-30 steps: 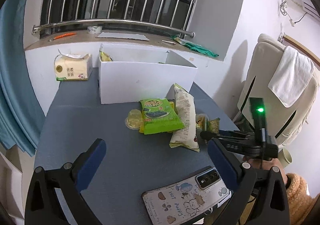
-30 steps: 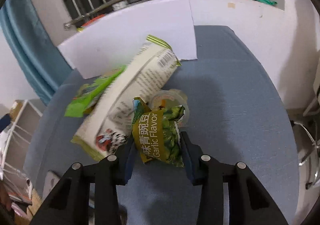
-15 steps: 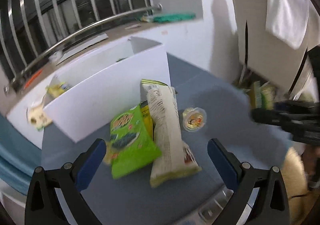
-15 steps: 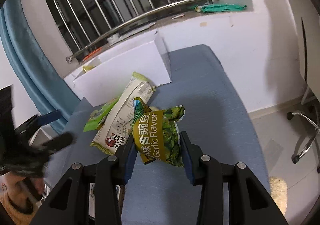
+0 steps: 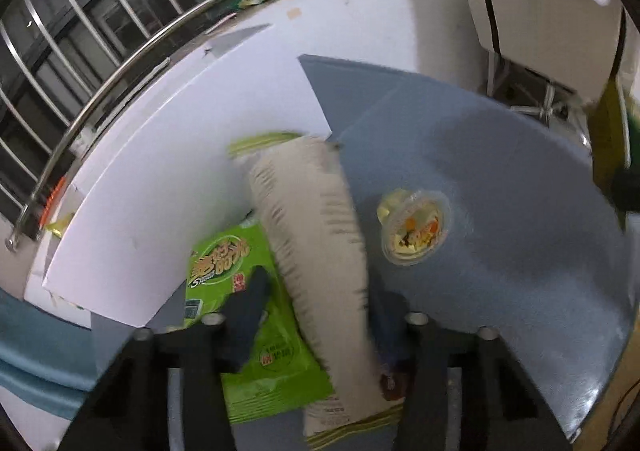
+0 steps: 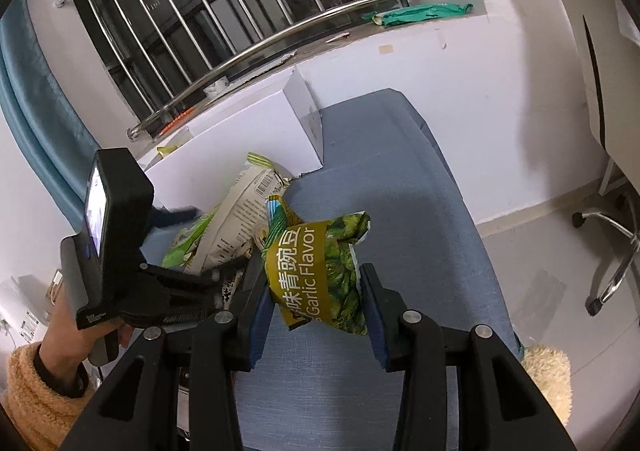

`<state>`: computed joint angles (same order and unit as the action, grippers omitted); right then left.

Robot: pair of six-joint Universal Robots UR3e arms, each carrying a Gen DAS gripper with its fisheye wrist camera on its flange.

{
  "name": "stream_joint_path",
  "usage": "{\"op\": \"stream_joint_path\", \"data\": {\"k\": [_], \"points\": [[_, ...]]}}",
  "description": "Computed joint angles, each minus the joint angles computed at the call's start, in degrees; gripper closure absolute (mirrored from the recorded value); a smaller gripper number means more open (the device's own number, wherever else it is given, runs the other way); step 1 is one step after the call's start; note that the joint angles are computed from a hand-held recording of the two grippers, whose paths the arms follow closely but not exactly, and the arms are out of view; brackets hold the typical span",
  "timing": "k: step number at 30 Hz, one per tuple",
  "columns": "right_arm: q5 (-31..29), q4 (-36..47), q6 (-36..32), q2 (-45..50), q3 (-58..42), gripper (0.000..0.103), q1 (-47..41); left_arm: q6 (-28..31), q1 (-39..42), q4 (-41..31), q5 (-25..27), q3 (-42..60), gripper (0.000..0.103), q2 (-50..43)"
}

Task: Organize snacks
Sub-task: 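Grasp the long white snack bag with the left gripper, then carry the pea bag and white bag over the box and release them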

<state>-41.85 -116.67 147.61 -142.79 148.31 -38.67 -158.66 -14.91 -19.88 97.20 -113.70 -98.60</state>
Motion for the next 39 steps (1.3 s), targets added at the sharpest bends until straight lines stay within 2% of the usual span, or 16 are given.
{"op": "stream_joint_path", "data": {"k": [1,8,10,12,13,16,20,23,24,26,29,30,32,33,34,39], "points": [[-0.1,-0.5,0.1,0.2,0.1,0.058,0.3,-0.4,1.6,-1.2,-3.1,-0.6,0.072,2.0],[0.7,1.1,-0.4,-1.2,-0.2,0.058,-0.2,-0.6,12.3,-4.9,-20.7,-9.5,0.075,18.4],[0.5,0.3,0.0,-0.7,-0.1,0.058,0.6,-0.3,18.6,-8.2,-29.2,-13.0,0.075,25.7],[0.5,-1.7,1.1,0.4,0.0,0.058,1.9,0.4,25.9,-13.0,-37.2,-16.1,0.075,33.8],[0.4,-3.3,1.7,1.3,-0.1,0.058,2.8,1.9,31.5,-17.9,-42.5,-17.3,0.075,39.7],[-0.4,-11.8,6.1,6.9,-0.6,0.058,6.9,5.7,43.6,-30.4,-51.4,-17.8,0.075,51.7],[-0.7,-24.8,12.8,18.4,-5.0,0.058,14.2,13.7,57.7,-44.5,-61.7,-11.7,0.075,54.9],[-1.8,-34.7,18.7,30.2,-13.1,0.058,21.3,11.1,60.3,-41.3,-62.9,-6.7,0.075,48.9],[-2.8,-36.8,20.3,34.4,-17.2,0.058,23.9,8.7,59.1,-36.7,-62.2,-5.1,0.075,44.2],[-5.2,-40.6,24.2,43.0,-26.6,0.058,29.1,3.1,55.3,-27.9,-58.5,-0.4,0.075,35.1],[-7.9,-38.9,28.3,56.0,-44.3,0.058,35.0,-3.7,47.8,-19.3,-51.7,8.3,0.075,21.3],[-9.1,-34.8,28.3,58.7,-50.0,0.058,36.3,-5.3,45.7,-18.5,-49.9,12.1,0.075,16.7],[-10.9,-33.6,30.7,67.5,-62.0,0.058,39.3,-7.8,42.5,-18.3,-47.1,19.3,0.075,9.1],[-12.0,-29.2,30.4,70.0,-67.4,0.058,40.2,-8.4,41.4,-18.3,-45.5,22.2,0.075,6.4],[-13.4,-28.8,31.4,74.5,-73.4,0.058,41.7,-9.0,39.8,-18.7,-43.2,25.8,0.075,3.6],[-18.8,-13.5,31.1,90.1,-100.4,0.058,45.3,-9.2,34.6,-24.1,-35.2,40.2,0.074,-7.3]]}}
